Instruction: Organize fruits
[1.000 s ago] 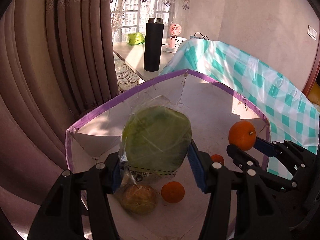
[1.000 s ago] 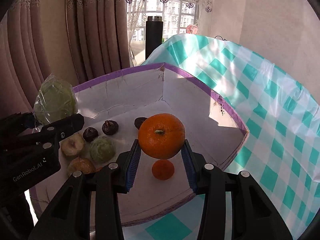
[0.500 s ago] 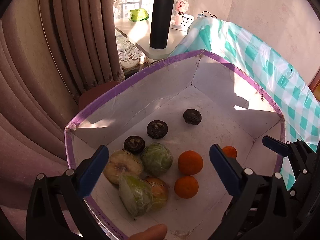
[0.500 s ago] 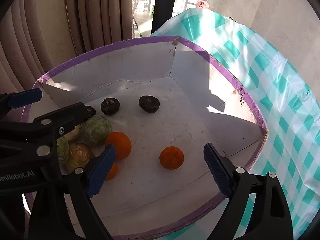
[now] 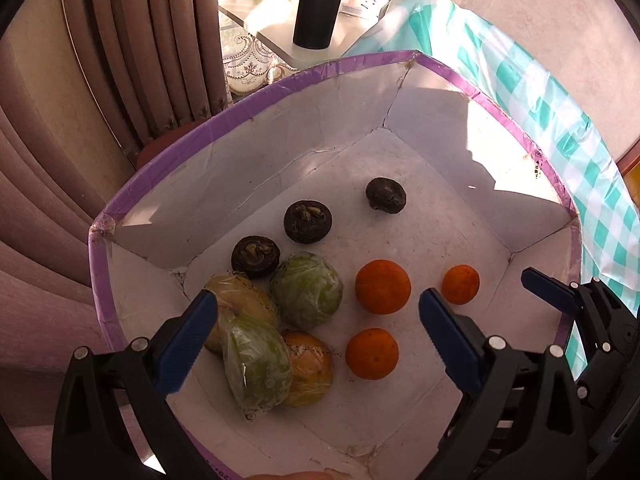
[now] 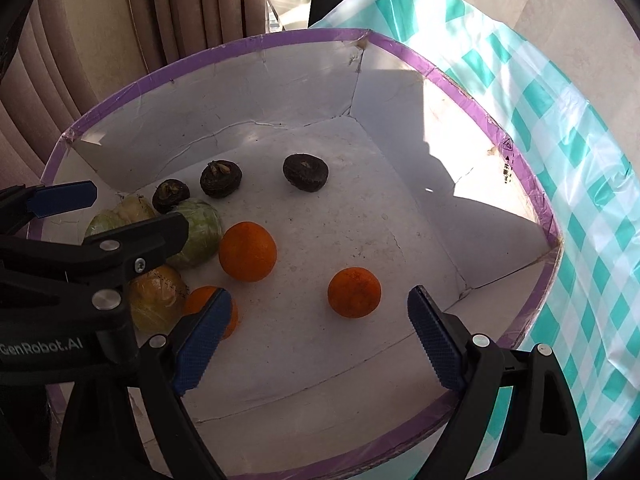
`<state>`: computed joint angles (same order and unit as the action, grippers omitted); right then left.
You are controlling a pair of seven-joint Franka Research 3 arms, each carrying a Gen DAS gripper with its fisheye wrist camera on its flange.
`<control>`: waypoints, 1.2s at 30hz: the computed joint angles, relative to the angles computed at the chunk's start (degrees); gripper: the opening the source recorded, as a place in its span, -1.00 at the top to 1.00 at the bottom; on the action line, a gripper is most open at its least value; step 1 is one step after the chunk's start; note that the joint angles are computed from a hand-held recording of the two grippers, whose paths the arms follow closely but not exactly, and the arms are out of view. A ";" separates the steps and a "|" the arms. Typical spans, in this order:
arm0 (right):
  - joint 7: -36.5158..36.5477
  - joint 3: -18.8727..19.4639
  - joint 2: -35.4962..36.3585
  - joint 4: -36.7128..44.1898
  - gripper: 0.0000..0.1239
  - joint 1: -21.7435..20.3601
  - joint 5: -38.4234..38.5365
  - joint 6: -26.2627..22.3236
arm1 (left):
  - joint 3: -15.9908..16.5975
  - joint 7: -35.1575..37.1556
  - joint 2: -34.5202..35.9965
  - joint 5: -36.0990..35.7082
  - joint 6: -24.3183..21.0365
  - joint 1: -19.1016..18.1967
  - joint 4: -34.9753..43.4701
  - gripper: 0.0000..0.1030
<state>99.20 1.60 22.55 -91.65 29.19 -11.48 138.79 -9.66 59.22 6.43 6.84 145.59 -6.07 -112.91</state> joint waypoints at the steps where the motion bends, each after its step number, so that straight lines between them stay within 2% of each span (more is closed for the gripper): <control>1: 0.13 -0.05 0.00 -0.07 -0.39 0.10 -0.14 0.08 | -0.02 0.03 0.03 -0.01 0.08 0.01 -0.01 -0.96; 9: 0.12 0.04 -0.55 -1.26 -0.39 -0.06 0.10 1.57 | 0.12 -2.04 -0.22 2.78 0.13 -0.47 -0.37 -0.96; 36: 0.97 0.16 -0.64 -1.22 -0.39 0.08 0.87 2.27 | 0.17 -5.07 -0.43 6.23 -0.21 -0.80 -0.31 -0.96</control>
